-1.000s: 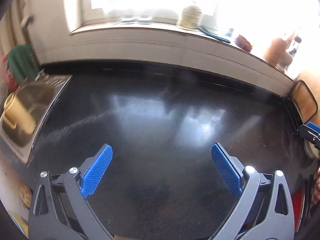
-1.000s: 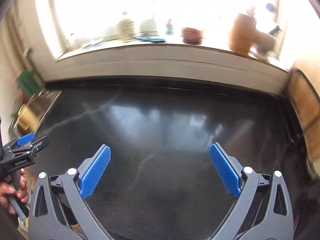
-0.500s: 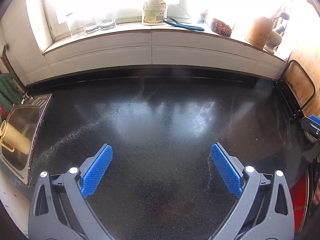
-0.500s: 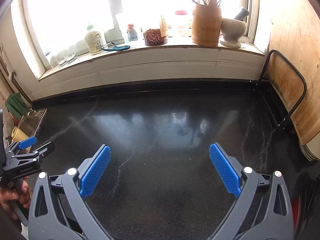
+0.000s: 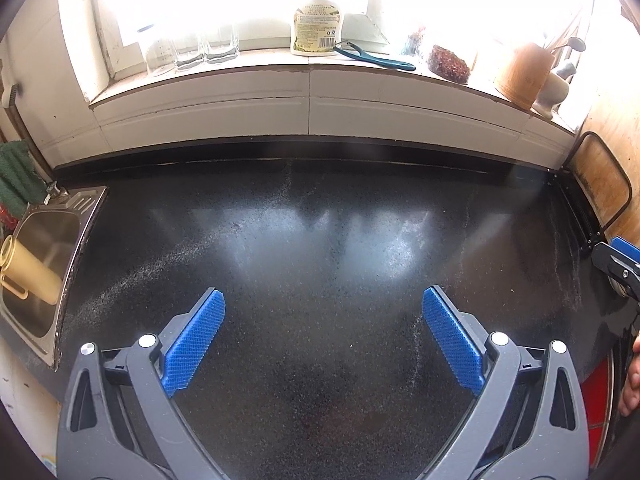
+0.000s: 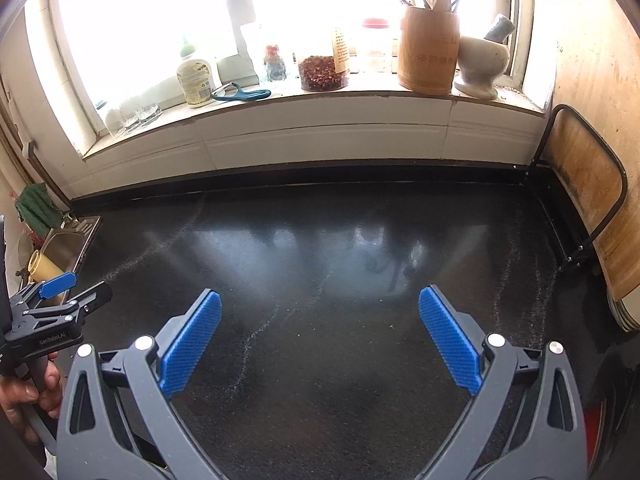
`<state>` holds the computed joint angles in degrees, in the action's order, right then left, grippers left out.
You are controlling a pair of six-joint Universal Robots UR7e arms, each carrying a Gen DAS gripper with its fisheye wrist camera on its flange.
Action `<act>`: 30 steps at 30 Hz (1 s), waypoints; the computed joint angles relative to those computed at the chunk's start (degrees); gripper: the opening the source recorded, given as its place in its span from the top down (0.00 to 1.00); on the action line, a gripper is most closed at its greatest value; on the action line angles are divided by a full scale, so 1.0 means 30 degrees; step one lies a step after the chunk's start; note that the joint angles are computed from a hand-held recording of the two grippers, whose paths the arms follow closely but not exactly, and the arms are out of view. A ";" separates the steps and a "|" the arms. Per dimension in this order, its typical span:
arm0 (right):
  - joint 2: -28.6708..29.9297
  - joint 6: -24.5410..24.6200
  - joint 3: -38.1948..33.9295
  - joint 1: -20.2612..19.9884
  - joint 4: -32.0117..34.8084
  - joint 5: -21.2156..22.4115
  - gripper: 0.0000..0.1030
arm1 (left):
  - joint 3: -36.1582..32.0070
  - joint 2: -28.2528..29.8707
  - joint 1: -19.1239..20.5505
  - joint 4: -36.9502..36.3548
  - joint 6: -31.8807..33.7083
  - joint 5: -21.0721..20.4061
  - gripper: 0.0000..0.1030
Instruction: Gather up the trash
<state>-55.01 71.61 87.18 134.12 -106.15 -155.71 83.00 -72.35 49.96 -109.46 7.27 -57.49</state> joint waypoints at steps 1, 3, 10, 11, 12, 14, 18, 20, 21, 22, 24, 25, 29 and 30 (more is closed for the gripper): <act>0.0016 -0.0109 0.0002 -0.0018 -0.0101 0.0054 0.07 | -0.0039 0.0024 0.0015 0.0018 -0.0012 -0.0008 0.06; 0.0038 -0.0251 0.0059 -0.0020 -0.0309 0.0060 0.07 | -0.0172 0.0089 0.0062 0.0098 -0.0028 -0.0062 0.06; 0.0062 -0.0585 0.0124 -0.0108 -0.0720 0.0173 0.07 | -0.0238 0.0171 0.0090 -0.0018 0.0036 0.0094 0.06; 0.0061 -0.0643 0.0137 -0.0115 -0.0763 0.0167 0.07 | -0.0247 0.0170 0.0103 -0.0029 0.0021 0.0081 0.06; 0.0060 -0.0589 0.0141 -0.0108 -0.0733 0.0165 0.07 | -0.0249 0.0169 0.0111 -0.0034 0.0011 0.0076 0.06; 0.0055 -0.0586 0.0171 -0.0109 -0.0806 0.0185 0.07 | -0.0280 0.0194 0.0128 0.0035 -0.0026 0.0067 0.07; 0.0053 -0.0588 0.0146 -0.0102 -0.0725 0.0196 0.07 | -0.0249 0.0180 0.0120 0.0001 -0.0054 0.0072 0.06; 0.0045 -0.0401 0.0133 -0.0078 -0.0555 0.0229 0.07 | -0.0254 0.0171 0.0121 0.0054 -0.0095 0.0037 0.07; 0.0042 -0.0441 0.0132 -0.0094 -0.0602 0.0263 0.07 | -0.0255 0.0174 0.0124 0.0057 -0.0109 0.0048 0.06; 0.0030 -0.0574 0.0169 -0.0126 -0.0737 0.0299 0.07 | -0.0246 0.0167 0.0130 0.0043 -0.0117 0.0041 0.06; 0.0017 -0.0708 0.0172 -0.0175 -0.0787 0.0296 0.07 | -0.0251 0.0167 0.0140 0.0042 -0.0146 0.0028 0.06; 0.0000 -0.0725 0.0203 -0.0174 -0.0838 0.0301 0.07 | -0.0228 0.0171 0.0133 0.0034 -0.0187 0.0053 0.06; 0.0001 -0.0761 0.0192 -0.0191 -0.0844 0.0300 0.07 | -0.0235 0.0178 0.0138 0.0108 -0.0147 0.0036 0.06; 0.0002 -0.0732 0.0190 -0.0191 -0.0844 0.0302 0.07 | -0.0238 0.0188 0.0138 0.0128 -0.0129 0.0041 0.06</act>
<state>-55.00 69.41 87.76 133.55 -108.68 -154.81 82.29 -71.79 50.38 -109.08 6.88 -57.36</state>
